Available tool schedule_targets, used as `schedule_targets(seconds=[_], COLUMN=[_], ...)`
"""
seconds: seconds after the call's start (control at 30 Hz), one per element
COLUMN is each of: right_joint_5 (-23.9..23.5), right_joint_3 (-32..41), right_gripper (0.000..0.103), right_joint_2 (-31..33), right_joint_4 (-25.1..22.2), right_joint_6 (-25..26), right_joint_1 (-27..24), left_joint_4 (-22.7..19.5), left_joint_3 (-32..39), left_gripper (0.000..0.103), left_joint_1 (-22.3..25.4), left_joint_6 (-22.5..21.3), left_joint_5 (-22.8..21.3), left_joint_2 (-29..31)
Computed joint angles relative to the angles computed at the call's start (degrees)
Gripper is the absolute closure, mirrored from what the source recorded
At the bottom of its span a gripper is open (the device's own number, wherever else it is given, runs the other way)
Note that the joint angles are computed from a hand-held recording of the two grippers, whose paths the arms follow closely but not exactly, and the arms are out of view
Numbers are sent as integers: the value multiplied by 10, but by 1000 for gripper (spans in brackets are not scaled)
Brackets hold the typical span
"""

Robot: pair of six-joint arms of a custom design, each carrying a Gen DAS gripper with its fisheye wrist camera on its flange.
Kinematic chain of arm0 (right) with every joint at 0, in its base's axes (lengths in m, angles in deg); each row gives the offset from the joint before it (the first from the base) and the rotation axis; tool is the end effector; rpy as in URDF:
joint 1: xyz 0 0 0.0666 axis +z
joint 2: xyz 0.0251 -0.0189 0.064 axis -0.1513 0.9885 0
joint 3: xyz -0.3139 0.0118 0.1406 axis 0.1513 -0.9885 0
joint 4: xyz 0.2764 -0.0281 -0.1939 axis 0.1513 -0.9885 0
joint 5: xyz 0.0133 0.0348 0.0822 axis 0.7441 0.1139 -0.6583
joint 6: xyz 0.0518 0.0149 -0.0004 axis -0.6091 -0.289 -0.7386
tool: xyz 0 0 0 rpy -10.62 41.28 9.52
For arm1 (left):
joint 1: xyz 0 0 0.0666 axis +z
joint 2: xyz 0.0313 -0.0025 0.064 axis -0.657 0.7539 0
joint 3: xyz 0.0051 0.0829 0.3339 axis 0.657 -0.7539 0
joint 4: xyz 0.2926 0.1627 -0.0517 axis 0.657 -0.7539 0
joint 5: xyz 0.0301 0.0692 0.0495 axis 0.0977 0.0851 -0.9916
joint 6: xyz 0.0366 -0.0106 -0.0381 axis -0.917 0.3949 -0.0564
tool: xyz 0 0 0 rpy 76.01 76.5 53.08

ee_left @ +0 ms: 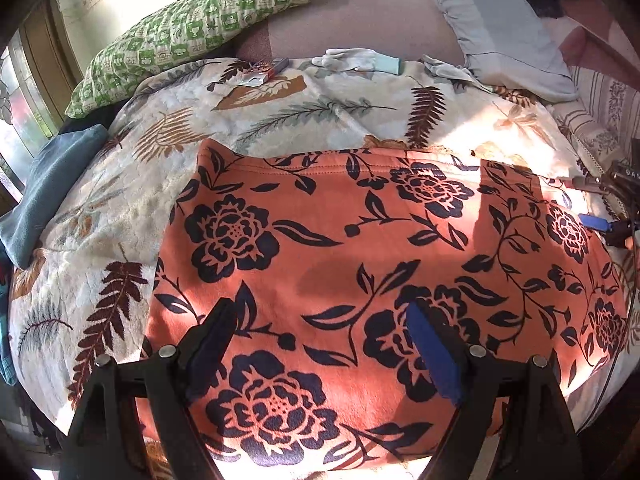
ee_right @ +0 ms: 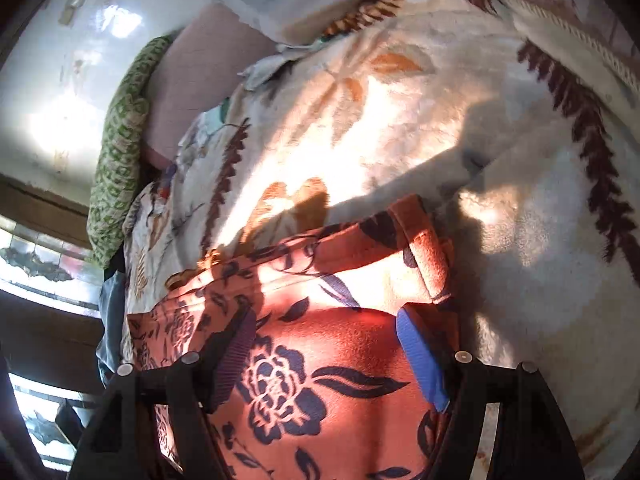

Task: Fold small clothes

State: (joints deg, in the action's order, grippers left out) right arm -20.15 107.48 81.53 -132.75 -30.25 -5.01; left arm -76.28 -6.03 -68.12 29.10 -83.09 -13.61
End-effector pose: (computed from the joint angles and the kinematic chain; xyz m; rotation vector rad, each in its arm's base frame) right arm 0.4952 0.0500 0.3112 0.4109 2.5962 0.9245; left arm 0.3462 -0.1644 0.3663 -0.0119 2.5527 0.1104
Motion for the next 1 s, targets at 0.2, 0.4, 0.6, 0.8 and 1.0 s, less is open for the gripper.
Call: schedule_targets(seconds=[0.2, 0.4, 0.6, 0.8, 1.0], right_joint_5=[-5, -30, -54, -43, -32], right_joint_3=[-77, -241, -335, -340, -338], right_gripper=[27, 27, 27, 27, 27], right_joint_2=[-117, -280, -331, -320, -320], right_joint_4=[34, 30, 41, 42, 37], right_joint_6=[3, -20, -56, -55, -51], right_joint_1=[1, -19, -38, -35, -30], left_joint_4=[18, 24, 16, 13, 16], left_joint_3=[-18, -29, -25, -26, -31], left_gripper=[16, 16, 16, 16, 16], left_joint_1=[-22, -40, -61, -71, -68], left_joint_6=[11, 24, 31, 34, 34], left_joint_5=[-6, 2, -6, -17, -15], left_joint_2=[-16, -28, -26, -42, -49])
